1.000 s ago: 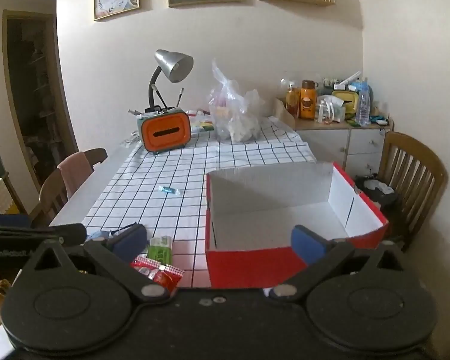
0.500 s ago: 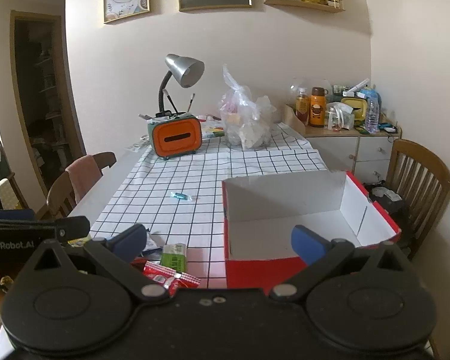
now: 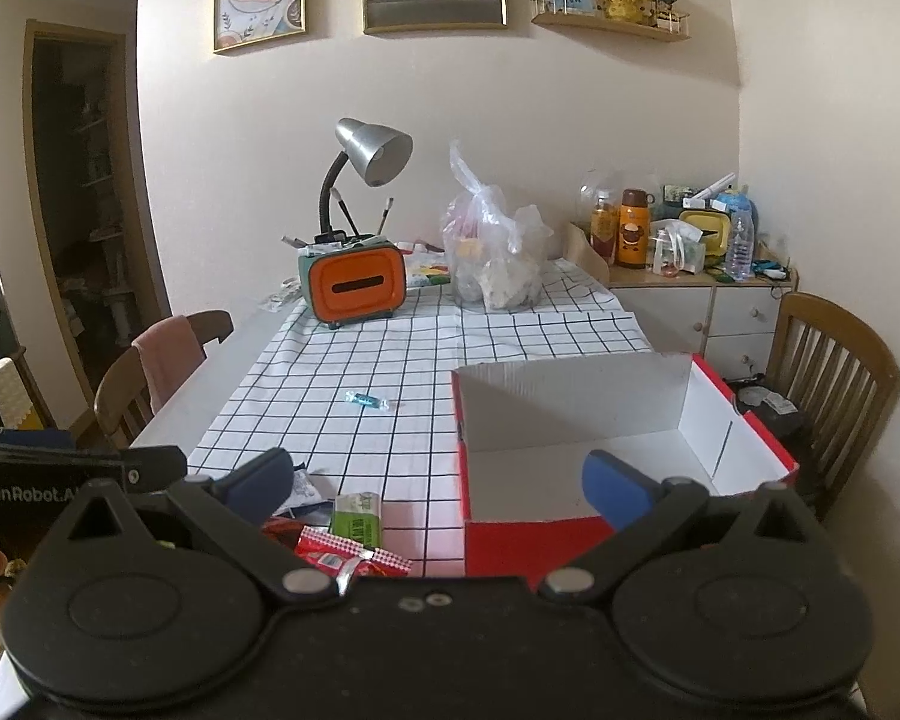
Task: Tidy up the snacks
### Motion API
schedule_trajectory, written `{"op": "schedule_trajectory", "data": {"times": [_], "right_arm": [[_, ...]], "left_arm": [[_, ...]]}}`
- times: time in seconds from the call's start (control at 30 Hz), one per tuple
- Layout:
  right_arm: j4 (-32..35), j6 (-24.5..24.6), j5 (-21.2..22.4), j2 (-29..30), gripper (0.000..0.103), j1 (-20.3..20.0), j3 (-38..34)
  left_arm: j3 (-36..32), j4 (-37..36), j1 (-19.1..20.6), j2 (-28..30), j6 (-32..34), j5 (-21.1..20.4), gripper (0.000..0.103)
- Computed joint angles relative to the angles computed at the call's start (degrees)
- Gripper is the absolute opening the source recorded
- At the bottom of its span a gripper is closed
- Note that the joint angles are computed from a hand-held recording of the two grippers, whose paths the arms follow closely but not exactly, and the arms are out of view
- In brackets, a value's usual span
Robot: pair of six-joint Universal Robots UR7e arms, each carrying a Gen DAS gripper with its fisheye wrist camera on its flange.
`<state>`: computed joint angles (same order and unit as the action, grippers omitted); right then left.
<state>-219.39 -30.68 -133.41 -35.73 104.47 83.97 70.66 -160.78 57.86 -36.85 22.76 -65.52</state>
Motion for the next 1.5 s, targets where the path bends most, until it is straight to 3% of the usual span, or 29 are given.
{"op": "schedule_trajectory", "data": {"times": [1.07,1.5], "right_arm": [[-0.3,-1.7,-1.2,2.3,0.102,0.9,-2.7],[6.8,-0.5,-0.3,2.6,0.102,0.3,-4.4]], "left_arm": [[-0.5,-0.6,0.5,-0.2,3.5,-1.3,0.102],[-4.1,0.7,1.6,1.8,3.6,-0.6,0.102]]}}
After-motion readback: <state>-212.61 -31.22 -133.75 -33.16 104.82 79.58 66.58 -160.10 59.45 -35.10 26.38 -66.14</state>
